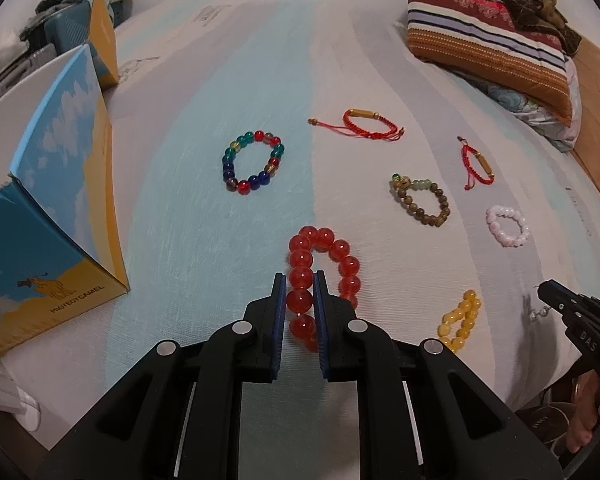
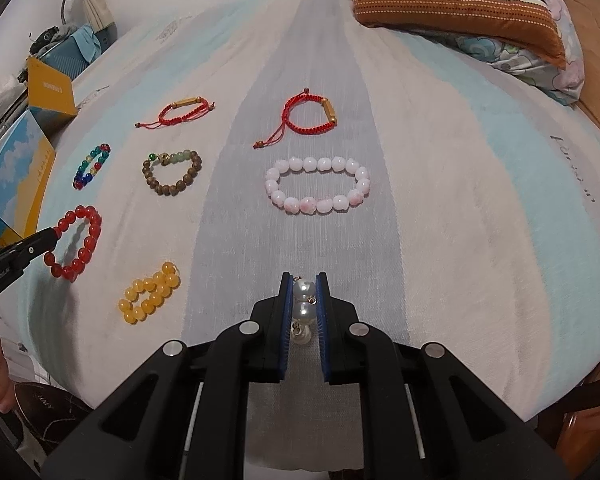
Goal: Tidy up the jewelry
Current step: 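Carry the red bracelet and pearl earrings with both tools into the white box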
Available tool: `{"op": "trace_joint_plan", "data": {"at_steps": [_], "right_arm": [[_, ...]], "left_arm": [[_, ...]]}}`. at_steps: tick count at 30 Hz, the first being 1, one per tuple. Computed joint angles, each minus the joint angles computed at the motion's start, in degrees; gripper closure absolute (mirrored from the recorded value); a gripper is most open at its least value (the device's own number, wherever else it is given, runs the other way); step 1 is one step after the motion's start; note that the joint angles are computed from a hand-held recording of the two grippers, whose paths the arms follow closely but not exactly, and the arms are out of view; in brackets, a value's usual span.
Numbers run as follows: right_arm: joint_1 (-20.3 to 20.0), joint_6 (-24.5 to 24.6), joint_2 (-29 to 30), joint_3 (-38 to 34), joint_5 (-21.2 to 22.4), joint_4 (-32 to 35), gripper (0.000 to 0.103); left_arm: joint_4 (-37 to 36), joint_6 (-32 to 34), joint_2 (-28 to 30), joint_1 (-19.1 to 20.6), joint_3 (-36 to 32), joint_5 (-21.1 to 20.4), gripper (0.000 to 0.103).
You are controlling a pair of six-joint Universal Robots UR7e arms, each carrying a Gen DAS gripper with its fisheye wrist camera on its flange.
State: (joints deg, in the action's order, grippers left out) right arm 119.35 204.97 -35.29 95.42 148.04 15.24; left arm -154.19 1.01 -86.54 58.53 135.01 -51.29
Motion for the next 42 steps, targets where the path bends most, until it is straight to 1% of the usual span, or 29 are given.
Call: {"op": "trace_joint_plan", "data": {"at_steps": [7, 14, 16, 21, 27, 28, 31, 34, 37, 40, 42], "right_arm": [[0.41, -0.13, -0.80, -0.02, 0.80, -0.66, 0.092], [1.08, 0.56, -1.69, -1.52, 1.14, 0.78, 0.092], [1.22, 0.44, -1.81, -2.47, 1.17, 1.47, 0.092], [1.79, -0.46, -1.59, -5.56, 1.73, 3.44, 0.092], [2.81, -2.38, 0.66, -12.07, 2.52, 7.13, 0.092], [2.97, -2.64, 1.14, -13.19, 2.41, 7.90, 0.092], [3.50, -3.94, 2.63, -17.19, 0.26, 10.52, 0.092], [4.49, -4.73, 4.33, -21.10, 0.41, 12.64, 0.092], [5.59, -5.68, 6.36, -25.82, 0.09, 15.03, 0.092], [6.82, -6.73, 9.34, -31.95, 0.05, 18.26, 0.092], [7.54, -7.55, 11.36, -35.93, 0.11, 20.11, 0.092]], "left_arm": [[1.98, -0.57, -1.15, -1.75, -0.19, -0.10, 0.090], [4.55, -1.19, -1.93, -2.89, -1.68, -0.64, 0.090], [5.60, -1.35, -2.28, -2.98, -2.63, -1.33, 0.090], [6.57, -1.36, -2.63, -4.06, -4.26, 0.23, 0.090], [8.35, -1.15, -3.12, -4.08, -6.69, 1.66, 0.090], [8.84, -1.14, -3.23, -3.89, -7.25, 1.47, 0.090], [9.52, -0.59, -3.76, -4.01, -8.31, 2.06, 0.090], [10.74, -0.14, -4.46, -4.10, -9.89, 2.86, 0.090], [11.80, -0.16, -5.13, -4.35, -11.17, 3.58, 0.090], [13.49, -0.11, -6.09, -4.42, -12.85, 2.91, 0.090], [13.77, 0.11, -6.61, -4.76, -13.64, 3.91, 0.090]]}}
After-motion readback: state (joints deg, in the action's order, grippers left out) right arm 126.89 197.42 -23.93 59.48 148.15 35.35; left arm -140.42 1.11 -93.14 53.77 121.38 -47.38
